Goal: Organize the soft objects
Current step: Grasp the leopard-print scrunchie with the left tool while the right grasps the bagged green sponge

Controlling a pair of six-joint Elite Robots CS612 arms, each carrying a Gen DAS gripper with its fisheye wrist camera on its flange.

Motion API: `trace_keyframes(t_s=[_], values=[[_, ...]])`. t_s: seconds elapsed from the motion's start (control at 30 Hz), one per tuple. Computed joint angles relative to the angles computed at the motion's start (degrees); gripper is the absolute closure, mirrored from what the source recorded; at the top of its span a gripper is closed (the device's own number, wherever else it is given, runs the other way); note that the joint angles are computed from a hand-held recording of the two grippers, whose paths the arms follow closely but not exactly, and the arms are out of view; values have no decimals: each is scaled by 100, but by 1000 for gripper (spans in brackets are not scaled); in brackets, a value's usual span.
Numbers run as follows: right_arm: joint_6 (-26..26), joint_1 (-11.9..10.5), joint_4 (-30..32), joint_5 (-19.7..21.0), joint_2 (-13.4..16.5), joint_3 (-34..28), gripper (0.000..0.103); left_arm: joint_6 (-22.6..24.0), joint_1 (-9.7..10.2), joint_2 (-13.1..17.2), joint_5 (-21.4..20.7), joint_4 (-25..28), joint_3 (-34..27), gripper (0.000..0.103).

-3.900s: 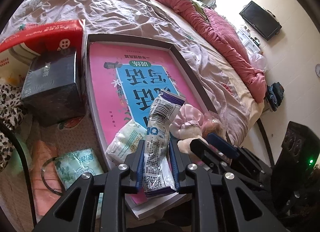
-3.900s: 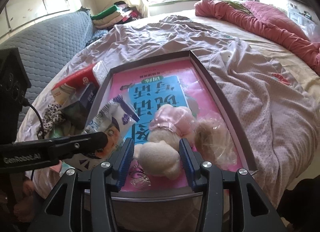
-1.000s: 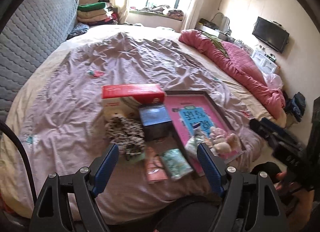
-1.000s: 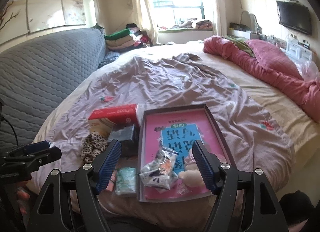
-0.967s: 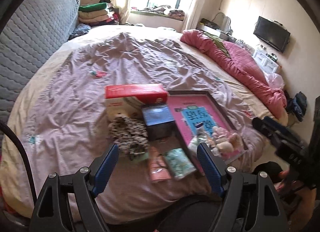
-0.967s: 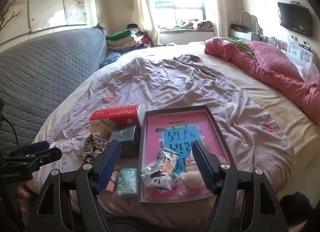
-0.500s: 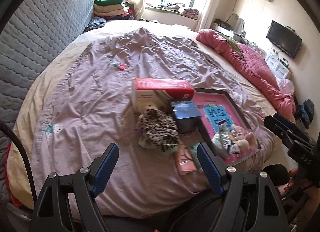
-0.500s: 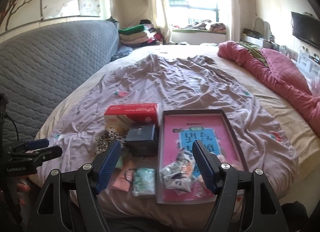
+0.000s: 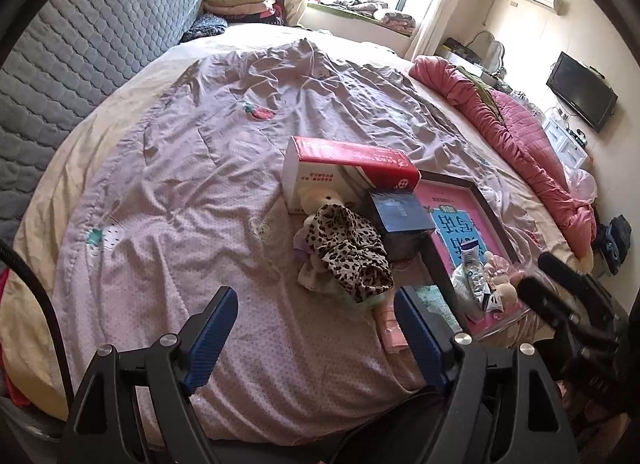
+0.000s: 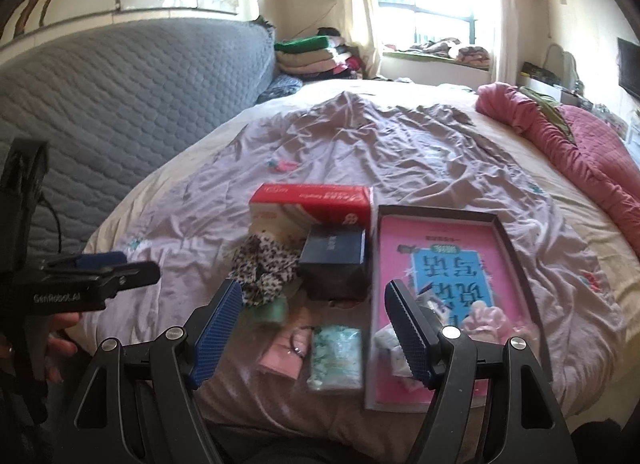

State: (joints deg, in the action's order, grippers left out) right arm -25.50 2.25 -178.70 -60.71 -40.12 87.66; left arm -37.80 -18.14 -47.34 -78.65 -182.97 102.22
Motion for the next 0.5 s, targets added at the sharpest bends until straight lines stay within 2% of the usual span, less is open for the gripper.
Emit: trace_keyframes(t_s=[0.23,0.3,0.4,0.5], values=[[-209,141,283,-46,170,-65,27,71,113,287,-340,-82,-297,23],[-344,193,447,-114,208,-97,27,66,190,411,-586,-42,-472,23],[-395,273,719,-197,317,-226,27,95,287,558,-864,293,-746,23],[-455,339,819,-298,415,-335,27,83,353,709,-958,532,-994,24]])
